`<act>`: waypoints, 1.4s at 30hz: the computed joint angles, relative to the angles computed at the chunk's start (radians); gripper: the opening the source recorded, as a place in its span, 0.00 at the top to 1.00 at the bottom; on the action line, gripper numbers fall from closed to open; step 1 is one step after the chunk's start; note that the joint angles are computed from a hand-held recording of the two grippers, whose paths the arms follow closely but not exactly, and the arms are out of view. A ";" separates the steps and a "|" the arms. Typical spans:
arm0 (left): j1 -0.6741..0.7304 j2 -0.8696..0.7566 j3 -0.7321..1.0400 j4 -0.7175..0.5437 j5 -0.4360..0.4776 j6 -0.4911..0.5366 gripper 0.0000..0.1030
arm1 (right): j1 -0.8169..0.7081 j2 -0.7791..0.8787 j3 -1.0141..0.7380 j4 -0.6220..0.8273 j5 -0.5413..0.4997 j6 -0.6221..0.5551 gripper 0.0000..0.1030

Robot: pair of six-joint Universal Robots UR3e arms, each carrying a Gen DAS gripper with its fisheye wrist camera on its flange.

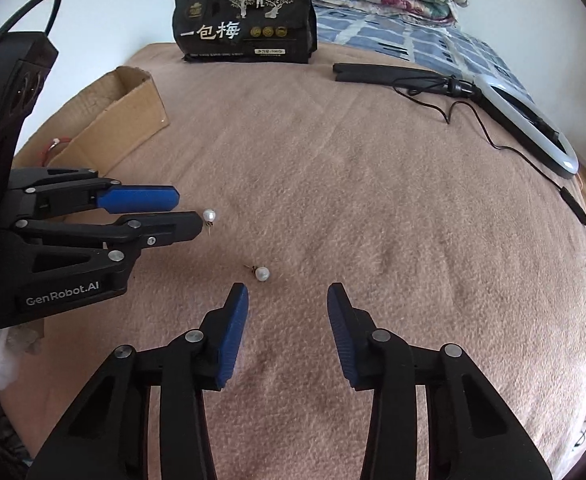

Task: Organize jewelry
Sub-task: 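Close the left gripper on one loose pearl while the right gripper grasps another, then carry both pearls over the cardboard box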

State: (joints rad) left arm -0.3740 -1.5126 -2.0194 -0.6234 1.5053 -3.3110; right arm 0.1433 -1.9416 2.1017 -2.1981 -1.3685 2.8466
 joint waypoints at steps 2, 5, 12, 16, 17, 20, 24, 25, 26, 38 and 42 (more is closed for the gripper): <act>0.001 -0.010 -0.001 0.006 -0.001 0.000 0.73 | 0.002 0.010 0.003 -0.009 -0.002 0.001 0.62; 0.000 -0.026 0.006 0.011 -0.001 0.002 0.73 | 0.007 0.026 0.006 -0.019 -0.007 0.001 0.62; -0.006 -0.061 0.021 0.029 -0.002 0.004 0.79 | 0.024 0.045 0.012 -0.049 -0.014 0.009 0.62; -0.019 -0.079 0.028 0.040 0.015 0.011 0.84 | 0.042 0.069 0.005 -0.070 -0.020 0.016 0.62; -0.023 -0.087 0.033 0.043 0.021 0.015 0.85 | 0.050 0.076 0.004 -0.077 -0.026 0.019 0.62; -0.026 -0.093 0.033 0.050 0.029 0.018 0.89 | 0.066 0.093 0.001 -0.099 -0.038 0.030 0.62; -0.017 -0.089 0.024 0.057 0.018 0.021 0.90 | 0.088 0.119 -0.009 -0.113 -0.054 0.042 0.77; -0.018 -0.090 0.024 0.060 0.020 0.024 0.90 | 0.092 0.122 -0.011 -0.115 -0.059 0.044 0.79; -0.018 -0.089 0.021 0.062 0.020 0.027 0.90 | 0.095 0.123 -0.011 -0.115 -0.058 0.043 0.83; -0.007 -0.018 -0.010 0.034 0.031 0.027 0.91 | 0.073 0.073 -0.017 -0.088 -0.043 0.065 0.92; 0.006 0.040 -0.023 0.009 0.032 0.022 0.91 | 0.067 0.041 -0.036 -0.065 -0.043 0.085 0.92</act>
State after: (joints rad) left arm -0.3682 -1.4724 -2.0427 -0.6149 1.5370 -3.2894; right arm 0.2105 -1.9001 2.0657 -2.2628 -1.4119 2.9314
